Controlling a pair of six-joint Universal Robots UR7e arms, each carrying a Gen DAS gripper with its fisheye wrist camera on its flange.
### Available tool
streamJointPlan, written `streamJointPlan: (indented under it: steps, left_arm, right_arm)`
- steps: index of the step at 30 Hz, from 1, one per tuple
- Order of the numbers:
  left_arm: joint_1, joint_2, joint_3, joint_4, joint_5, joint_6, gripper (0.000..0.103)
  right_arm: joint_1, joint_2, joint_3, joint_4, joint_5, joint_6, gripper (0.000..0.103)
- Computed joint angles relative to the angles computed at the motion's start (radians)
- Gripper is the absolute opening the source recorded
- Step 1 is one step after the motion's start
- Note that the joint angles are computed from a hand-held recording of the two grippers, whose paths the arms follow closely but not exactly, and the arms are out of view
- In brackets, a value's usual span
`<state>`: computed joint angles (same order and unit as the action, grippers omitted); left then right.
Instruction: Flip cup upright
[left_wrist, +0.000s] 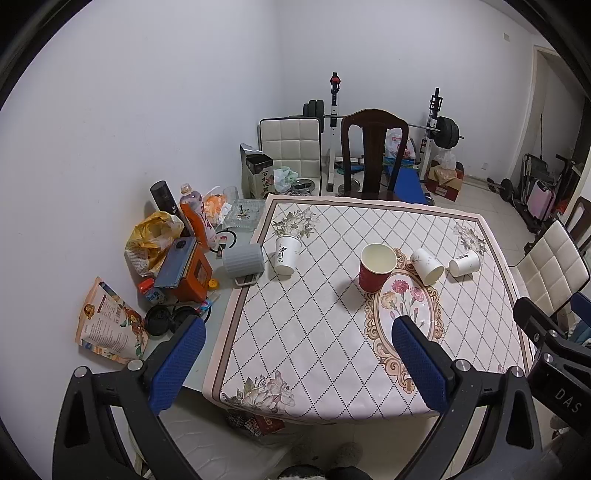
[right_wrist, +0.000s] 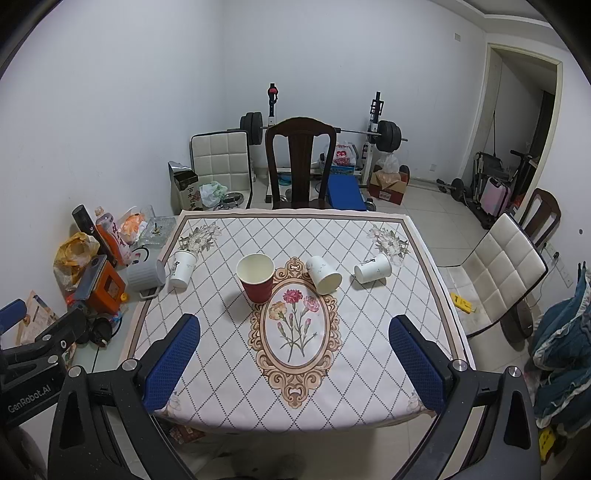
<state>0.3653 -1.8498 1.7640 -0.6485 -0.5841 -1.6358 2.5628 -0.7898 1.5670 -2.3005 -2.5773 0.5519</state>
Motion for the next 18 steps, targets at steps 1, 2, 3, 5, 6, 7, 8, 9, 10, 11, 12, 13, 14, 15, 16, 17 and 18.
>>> streamJointPlan:
  steps: [1, 2, 3, 5, 6, 7, 8, 9, 10, 11, 12, 13, 14, 15, 16, 17, 18]
  left_arm:
    - [-0.001, -0.001, 0.0, 0.002, -0.001, -0.003, 0.103]
    - [-0.001, -0.002, 0.0, 0.001, -0.001, -0.002, 0.103]
    - [-0.001, -0.001, -0.001, 0.0, 0.0, -0.001, 0.103]
    - [-0.001, -0.002, -0.001, 0.002, -0.001, -0.001, 0.103]
    - [-0.001, -0.001, -0.002, 0.003, -0.001, -0.003, 0.103]
    - [-0.001, -0.001, -0.001, 0.002, -0.001, -0.004, 0.103]
    - [-0.001, -0.001, -0.001, 0.002, -0.002, -0.003, 0.103]
    - [-0.001, -0.001, -0.001, 0.003, -0.002, -0.004, 0.103]
    - [-0.001, -0.001, -0.001, 0.003, -0.002, -0.004, 0.103]
    - [-0.001, 0.0, -0.003, 0.004, -0.001, -0.004, 0.103]
    - [0.0, 0.0, -0.003, 0.003, -0.002, -0.004, 0.103]
    - [-0.001, -0.001, -0.001, 0.004, -0.002, -0.004, 0.103]
    - [-0.001, -0.001, -0.003, 0.004, -0.003, -0.004, 0.103]
    - [-0.002, -0.002, -0.001, 0.001, -0.001, -0.002, 0.103]
    - [-0.001, -0.002, -0.001, -0.001, 0.0, -0.001, 0.103]
    - [0.0, -0.001, -0.001, 0.003, -0.001, -0.005, 0.103]
    - [0.001, 0.001, -0.004, 0.003, -0.002, -0.004, 0.103]
  right_arm:
    - [0.0, 0.001, -0.002, 0.004, -0.001, 0.002, 0.103]
    - [0.0, 0.001, -0.003, 0.006, 0.0, 0.003, 0.103]
    - [0.001, 0.002, -0.011, 0.014, 0.0, 0.003, 0.103]
    - [0.002, 0.004, -0.014, 0.017, 0.0, 0.003, 0.103]
    - [0.002, 0.004, -0.016, 0.018, 0.0, 0.005, 0.103]
    - [0.002, 0.005, -0.018, 0.02, 0.0, 0.006, 0.103]
    - [0.002, 0.005, -0.019, 0.02, 0.0, 0.006, 0.103]
    - [0.001, 0.003, -0.013, 0.014, 0.0, 0.002, 0.103]
    - [0.001, 0.002, -0.013, 0.015, 0.001, 0.002, 0.103]
    - [0.002, 0.004, -0.016, 0.017, 0.002, 0.003, 0.103]
    - [0.002, 0.003, -0.014, 0.015, 0.001, 0.002, 0.103]
    - [0.001, 0.004, -0.015, 0.016, 0.001, 0.002, 0.103]
    - [0.001, 0.004, -0.016, 0.018, 0.002, 0.004, 0.103]
    - [0.001, 0.003, -0.017, 0.018, 0.002, 0.004, 0.103]
    - [0.001, 0.003, -0.015, 0.018, 0.003, 0.003, 0.103]
    - [0.001, 0.003, -0.018, 0.021, 0.003, 0.004, 0.103]
    - [0.001, 0.004, -0.02, 0.022, 0.005, 0.004, 0.103]
